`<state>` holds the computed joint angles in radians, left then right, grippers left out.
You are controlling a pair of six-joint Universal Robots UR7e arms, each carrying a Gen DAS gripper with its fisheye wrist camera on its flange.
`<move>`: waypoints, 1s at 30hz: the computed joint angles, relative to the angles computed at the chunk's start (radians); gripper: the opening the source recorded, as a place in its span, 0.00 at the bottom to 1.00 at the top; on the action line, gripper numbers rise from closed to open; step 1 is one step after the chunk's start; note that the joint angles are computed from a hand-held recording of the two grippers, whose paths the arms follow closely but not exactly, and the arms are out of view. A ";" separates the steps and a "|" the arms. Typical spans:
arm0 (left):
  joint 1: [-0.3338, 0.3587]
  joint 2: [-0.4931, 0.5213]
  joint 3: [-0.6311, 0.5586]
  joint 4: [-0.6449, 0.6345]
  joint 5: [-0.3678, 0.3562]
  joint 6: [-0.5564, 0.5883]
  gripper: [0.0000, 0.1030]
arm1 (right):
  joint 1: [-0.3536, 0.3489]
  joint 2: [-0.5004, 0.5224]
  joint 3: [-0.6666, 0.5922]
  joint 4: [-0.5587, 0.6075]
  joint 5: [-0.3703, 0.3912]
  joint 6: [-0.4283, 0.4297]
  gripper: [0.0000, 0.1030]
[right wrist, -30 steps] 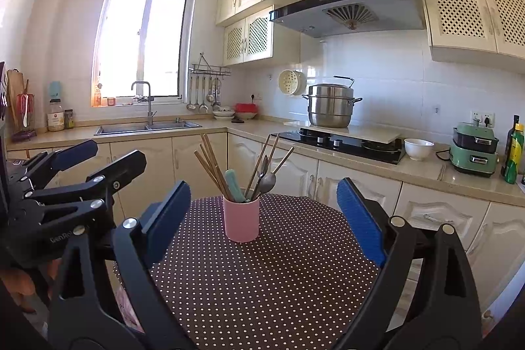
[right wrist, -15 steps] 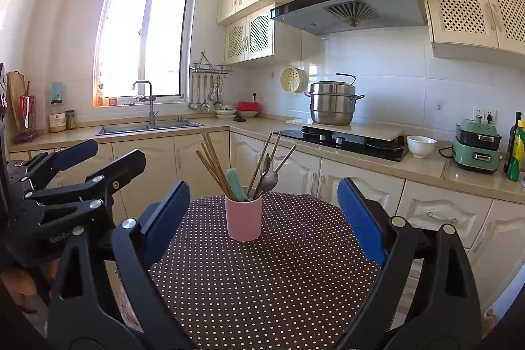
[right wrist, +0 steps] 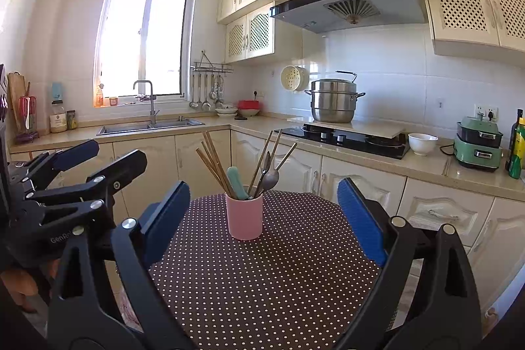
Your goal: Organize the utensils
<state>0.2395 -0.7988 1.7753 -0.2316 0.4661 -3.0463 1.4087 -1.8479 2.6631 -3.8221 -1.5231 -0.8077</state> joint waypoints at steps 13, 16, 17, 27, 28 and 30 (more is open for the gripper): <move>0.004 0.011 -0.003 0.003 0.003 -0.006 0.84 | -0.009 -0.001 0.003 0.003 0.006 0.002 0.87; 0.006 0.012 -0.003 0.003 0.004 -0.006 0.84 | -0.017 -0.006 0.003 0.010 0.013 0.003 0.87; 0.006 0.012 -0.003 0.003 0.004 -0.006 0.84 | -0.020 -0.006 0.005 0.008 0.015 0.003 0.87; 0.009 0.013 -0.003 0.003 0.006 -0.003 0.84 | -0.022 -0.007 0.005 0.010 0.016 0.005 0.87; 0.009 0.013 -0.004 0.004 0.006 -0.004 0.84 | -0.024 -0.007 0.007 0.010 0.018 0.005 0.87; 0.008 0.013 -0.005 0.006 0.006 -0.006 0.84 | -0.022 -0.007 0.005 0.010 0.016 0.005 0.87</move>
